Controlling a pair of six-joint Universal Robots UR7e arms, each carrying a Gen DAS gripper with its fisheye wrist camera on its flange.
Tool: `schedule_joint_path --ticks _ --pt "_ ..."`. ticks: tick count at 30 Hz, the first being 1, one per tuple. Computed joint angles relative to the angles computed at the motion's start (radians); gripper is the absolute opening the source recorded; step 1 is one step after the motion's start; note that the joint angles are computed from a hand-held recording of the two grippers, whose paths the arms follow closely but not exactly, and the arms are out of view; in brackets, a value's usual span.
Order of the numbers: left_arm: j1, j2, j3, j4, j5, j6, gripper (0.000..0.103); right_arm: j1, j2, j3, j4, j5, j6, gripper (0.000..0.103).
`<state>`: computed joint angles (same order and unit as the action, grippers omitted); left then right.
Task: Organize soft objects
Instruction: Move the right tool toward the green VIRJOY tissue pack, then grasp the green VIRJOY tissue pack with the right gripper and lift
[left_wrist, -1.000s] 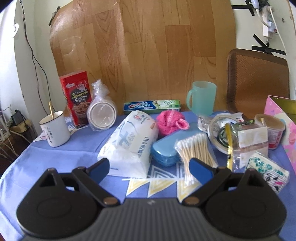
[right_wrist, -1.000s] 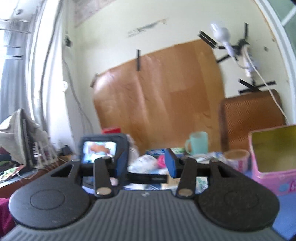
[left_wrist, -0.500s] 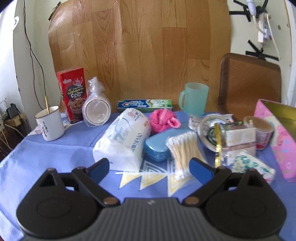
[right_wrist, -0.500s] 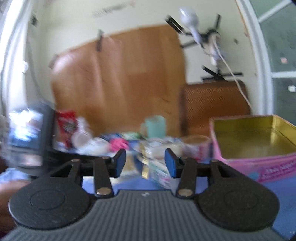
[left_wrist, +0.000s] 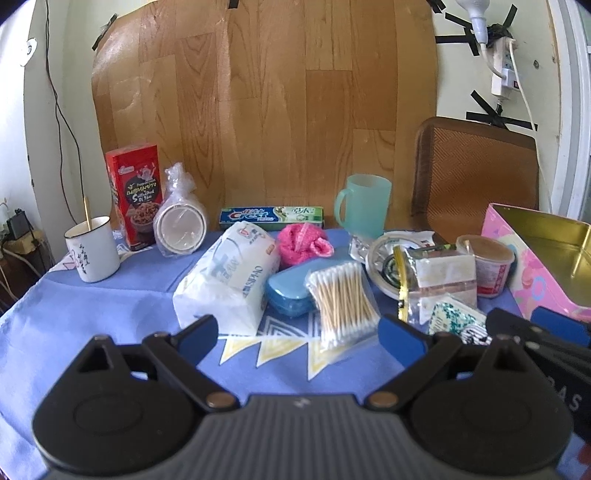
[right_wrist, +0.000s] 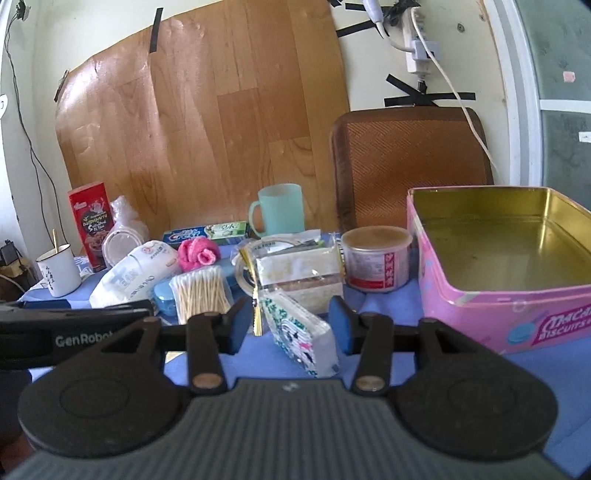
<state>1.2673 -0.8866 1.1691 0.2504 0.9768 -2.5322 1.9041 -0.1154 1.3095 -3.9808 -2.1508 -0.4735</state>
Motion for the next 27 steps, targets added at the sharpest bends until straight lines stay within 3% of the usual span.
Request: schedule_joint_path --ticks 8,11,14,16,22,24,27 --pt "0.007 0.005 -0.005 0.009 0.012 0.001 0.097 -0.005 -0.01 0.025 -0.01 0.015 0.014 0.05" --pt "0.029 -0.001 -0.021 0.028 0.059 -0.022 0.098 -0.015 -0.013 0.053 -0.02 0.028 -0.02 0.05" --pt "0.054 0.035 -0.113 0.137 0.098 -0.095 0.097 -0.038 -0.033 0.064 0.042 0.055 0.007 0.049" --pt "0.065 0.059 -0.171 0.205 0.112 -0.142 0.094 -0.046 -0.037 0.046 0.096 0.071 -0.021 0.049" --pt "0.082 0.061 -0.205 0.229 0.171 -0.092 0.093 -0.043 -0.096 0.149 0.257 0.202 -0.086 0.05" --pt "0.085 0.084 -0.249 0.277 0.191 -0.075 0.09 -0.038 -0.097 0.187 0.215 0.218 -0.108 0.05" --pt "0.088 0.145 -0.356 0.394 0.236 -0.069 0.078 -0.039 -0.101 0.209 0.152 0.204 -0.066 0.05"
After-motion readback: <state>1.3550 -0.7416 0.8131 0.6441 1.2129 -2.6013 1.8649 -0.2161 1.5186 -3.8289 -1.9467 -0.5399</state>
